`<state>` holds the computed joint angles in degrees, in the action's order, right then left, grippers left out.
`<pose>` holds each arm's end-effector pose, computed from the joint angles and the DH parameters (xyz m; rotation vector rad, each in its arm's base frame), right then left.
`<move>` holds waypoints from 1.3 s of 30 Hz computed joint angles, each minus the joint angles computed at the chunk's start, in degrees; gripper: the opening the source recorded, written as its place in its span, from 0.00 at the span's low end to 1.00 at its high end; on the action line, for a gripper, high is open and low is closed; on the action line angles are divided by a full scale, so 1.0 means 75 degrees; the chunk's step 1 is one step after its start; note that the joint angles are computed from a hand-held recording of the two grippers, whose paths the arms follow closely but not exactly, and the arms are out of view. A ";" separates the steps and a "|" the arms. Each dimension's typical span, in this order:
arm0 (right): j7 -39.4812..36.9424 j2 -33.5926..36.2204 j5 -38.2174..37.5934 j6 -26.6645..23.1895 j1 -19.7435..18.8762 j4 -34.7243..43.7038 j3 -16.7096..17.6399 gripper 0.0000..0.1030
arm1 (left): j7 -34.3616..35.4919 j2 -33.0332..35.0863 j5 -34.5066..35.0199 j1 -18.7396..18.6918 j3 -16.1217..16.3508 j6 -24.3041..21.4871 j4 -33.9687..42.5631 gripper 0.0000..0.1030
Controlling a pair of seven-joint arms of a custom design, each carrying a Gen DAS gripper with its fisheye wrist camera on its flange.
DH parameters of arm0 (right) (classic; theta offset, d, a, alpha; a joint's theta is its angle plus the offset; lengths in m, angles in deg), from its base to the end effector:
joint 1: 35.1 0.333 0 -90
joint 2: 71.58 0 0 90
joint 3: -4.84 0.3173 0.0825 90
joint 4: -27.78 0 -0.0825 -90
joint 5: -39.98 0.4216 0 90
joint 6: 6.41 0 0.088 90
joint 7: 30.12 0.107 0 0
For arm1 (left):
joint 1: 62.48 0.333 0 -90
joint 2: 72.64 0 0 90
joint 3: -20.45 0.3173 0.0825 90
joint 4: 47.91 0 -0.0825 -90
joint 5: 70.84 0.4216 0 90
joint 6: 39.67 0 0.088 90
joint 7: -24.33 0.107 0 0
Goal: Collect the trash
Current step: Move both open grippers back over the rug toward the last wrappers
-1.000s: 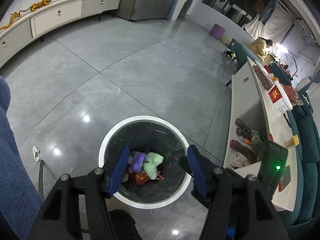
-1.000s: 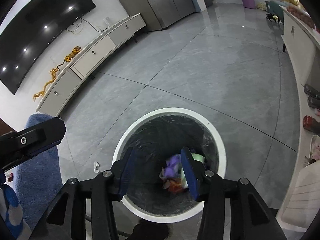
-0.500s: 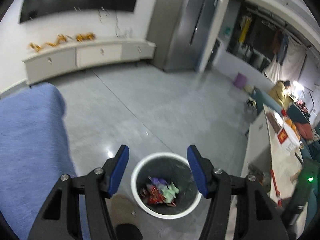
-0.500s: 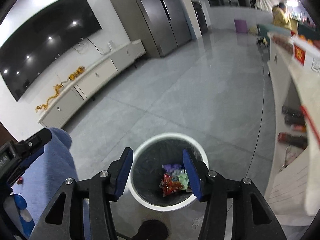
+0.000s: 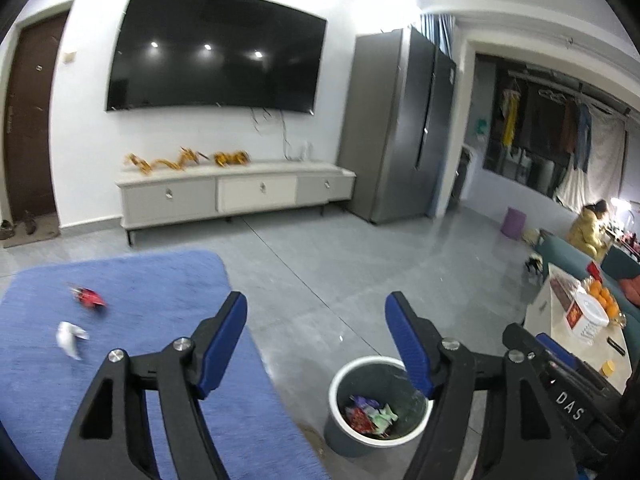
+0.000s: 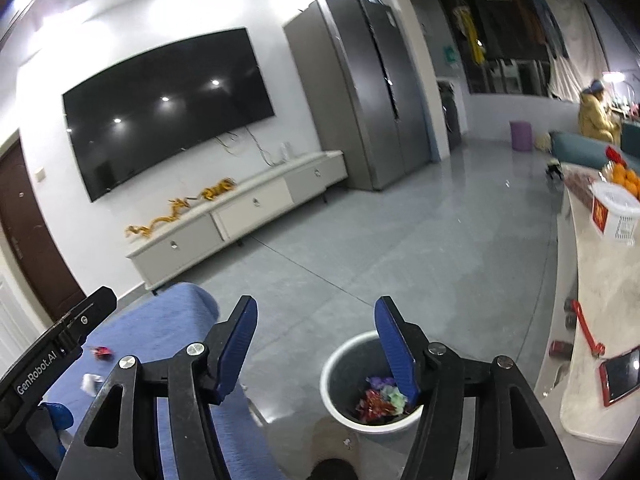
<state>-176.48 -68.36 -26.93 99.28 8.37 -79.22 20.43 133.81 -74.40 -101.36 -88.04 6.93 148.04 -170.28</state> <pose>0.3837 0.4927 0.5086 -0.9040 2.0165 -0.9829 0.5000 -0.3414 0.5362 -1.2311 1.9698 -1.3869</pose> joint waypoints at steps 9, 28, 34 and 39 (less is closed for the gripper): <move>-0.0735 0.0603 -0.0716 -0.0750 0.0651 0.1165 0.0064 0.62 | -0.0655 -0.1366 0.0324 -0.0386 0.0846 0.0800 -0.1281 0.75; -0.2213 0.2153 -0.1305 -0.0707 0.1900 0.3444 -0.0782 0.76 | -0.2047 -0.2998 0.1205 0.1492 0.0331 0.1519 -0.2941 0.86; -0.2675 0.2569 -0.1325 -0.0569 0.2207 0.4030 -0.1114 0.76 | -0.2423 -0.2899 0.1494 0.1517 0.0711 0.1823 -0.3041 0.86; -0.2920 0.2836 -0.1184 -0.0325 0.2301 0.4343 -0.1363 0.76 | -0.2747 -0.2710 0.1891 0.1460 0.1065 0.1843 -0.3014 0.86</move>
